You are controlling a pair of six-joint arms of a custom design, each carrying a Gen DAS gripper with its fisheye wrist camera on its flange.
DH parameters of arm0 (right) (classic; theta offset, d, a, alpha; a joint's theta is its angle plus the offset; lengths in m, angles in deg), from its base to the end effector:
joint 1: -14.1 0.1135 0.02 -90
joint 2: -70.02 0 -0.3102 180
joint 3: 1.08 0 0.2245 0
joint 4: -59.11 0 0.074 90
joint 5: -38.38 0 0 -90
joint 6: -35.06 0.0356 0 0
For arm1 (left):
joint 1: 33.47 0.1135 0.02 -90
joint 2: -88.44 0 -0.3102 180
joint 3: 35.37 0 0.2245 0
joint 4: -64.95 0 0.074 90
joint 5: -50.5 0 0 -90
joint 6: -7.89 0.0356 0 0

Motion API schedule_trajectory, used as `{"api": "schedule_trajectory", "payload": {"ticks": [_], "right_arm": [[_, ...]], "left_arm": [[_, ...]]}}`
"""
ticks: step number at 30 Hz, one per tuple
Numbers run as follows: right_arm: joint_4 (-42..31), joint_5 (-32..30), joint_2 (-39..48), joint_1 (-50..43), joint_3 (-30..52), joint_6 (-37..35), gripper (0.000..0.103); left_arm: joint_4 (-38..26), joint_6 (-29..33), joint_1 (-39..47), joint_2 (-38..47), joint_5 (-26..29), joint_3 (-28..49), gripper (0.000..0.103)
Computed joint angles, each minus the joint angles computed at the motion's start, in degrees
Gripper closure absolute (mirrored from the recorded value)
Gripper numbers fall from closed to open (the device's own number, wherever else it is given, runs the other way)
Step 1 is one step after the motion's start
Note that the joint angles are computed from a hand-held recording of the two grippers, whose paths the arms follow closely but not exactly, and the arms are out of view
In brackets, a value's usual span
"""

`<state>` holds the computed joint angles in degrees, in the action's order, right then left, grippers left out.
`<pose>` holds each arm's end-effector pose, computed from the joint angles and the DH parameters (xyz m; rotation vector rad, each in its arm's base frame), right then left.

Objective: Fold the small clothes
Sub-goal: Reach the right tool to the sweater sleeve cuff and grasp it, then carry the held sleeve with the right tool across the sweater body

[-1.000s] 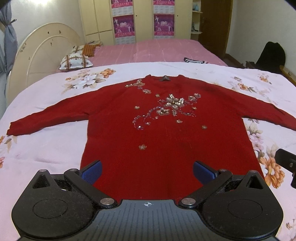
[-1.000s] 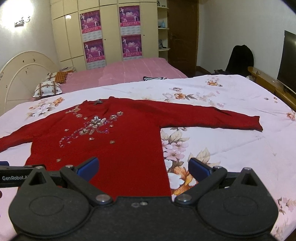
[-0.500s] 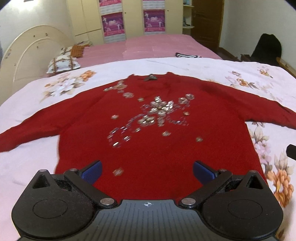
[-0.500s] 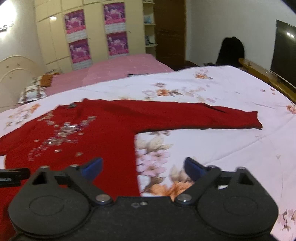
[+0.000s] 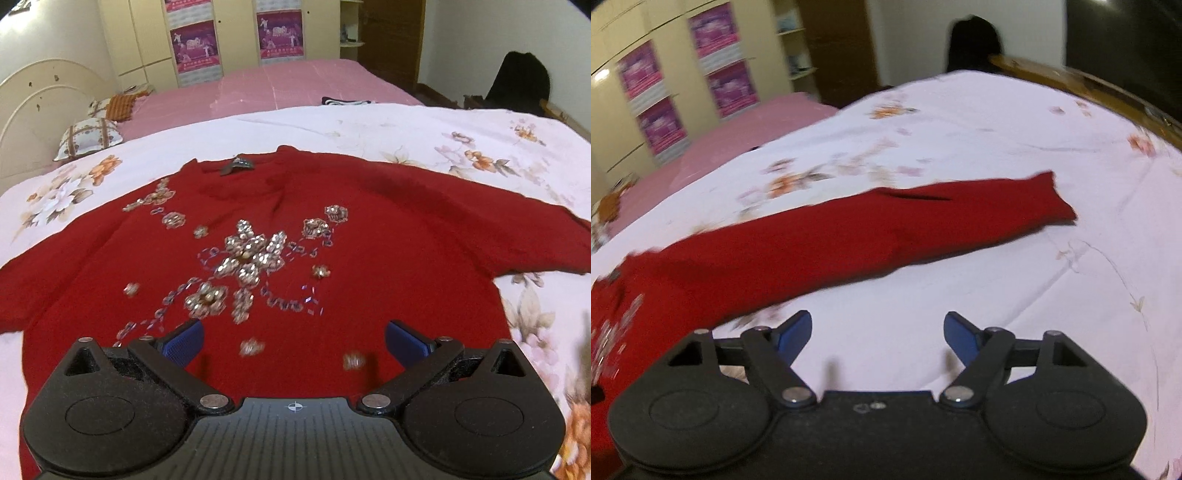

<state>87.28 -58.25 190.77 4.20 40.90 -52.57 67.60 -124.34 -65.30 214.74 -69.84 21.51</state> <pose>0.2881 -0.0461 0.0754 0.2111 2.4385 0.0839 0.2846 -0.1555 0.0571 -0.3650 2.4748 0.2315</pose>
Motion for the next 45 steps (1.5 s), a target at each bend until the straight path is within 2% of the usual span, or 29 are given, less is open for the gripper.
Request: {"api": "schedule_trajectory", "payload": {"ticks": [5,13,15,18,24,26,30,32,39,45], "right_arm": [[-7.17,-1.25,5.59,-5.53,10.83,2.83,0.028],[-10.60,0.07,12.78,-8.91,22.22,6.01,0.036],[-9.96,0.69,13.98,-9.43,23.89,6.56,0.039],[-9.27,2.37,15.36,-9.06,25.80,6.39,0.052],[-6.21,4.15,16.48,-8.23,25.73,3.96,0.068],[-6.42,3.97,16.57,-8.11,26.20,3.35,0.076],[-7.26,4.05,16.65,-7.74,27.15,2.10,0.083],[-7.24,3.86,16.72,-7.69,27.26,1.54,0.091],[-5.87,3.46,14.98,-6.73,25.92,0.67,0.096],[-0.99,2.97,9.15,-0.18,19.94,-0.41,0.096]], "left_arm": [[-0.78,1.27,2.10,3.03,0.40,3.59,0.000],[-1.57,1.87,5.11,5.51,0.15,5.75,0.000],[-1.54,2.11,5.96,6.03,0.38,6.09,0.000],[-1.96,2.81,7.36,7.06,0.77,7.30,0.000],[-3.22,4.36,10.76,9.21,0.82,12.89,0.000],[-5.38,4.93,11.43,10.36,1.44,15.98,0.000],[-7.31,5.71,11.44,11.97,1.90,19.44,0.000],[-7.84,5.55,11.23,12.44,1.65,20.11,0.000],[-4.20,6.81,12.50,10.81,3.54,16.58,0.000],[5.50,9.30,15.14,7.56,4.61,7.84,0.000]]}}
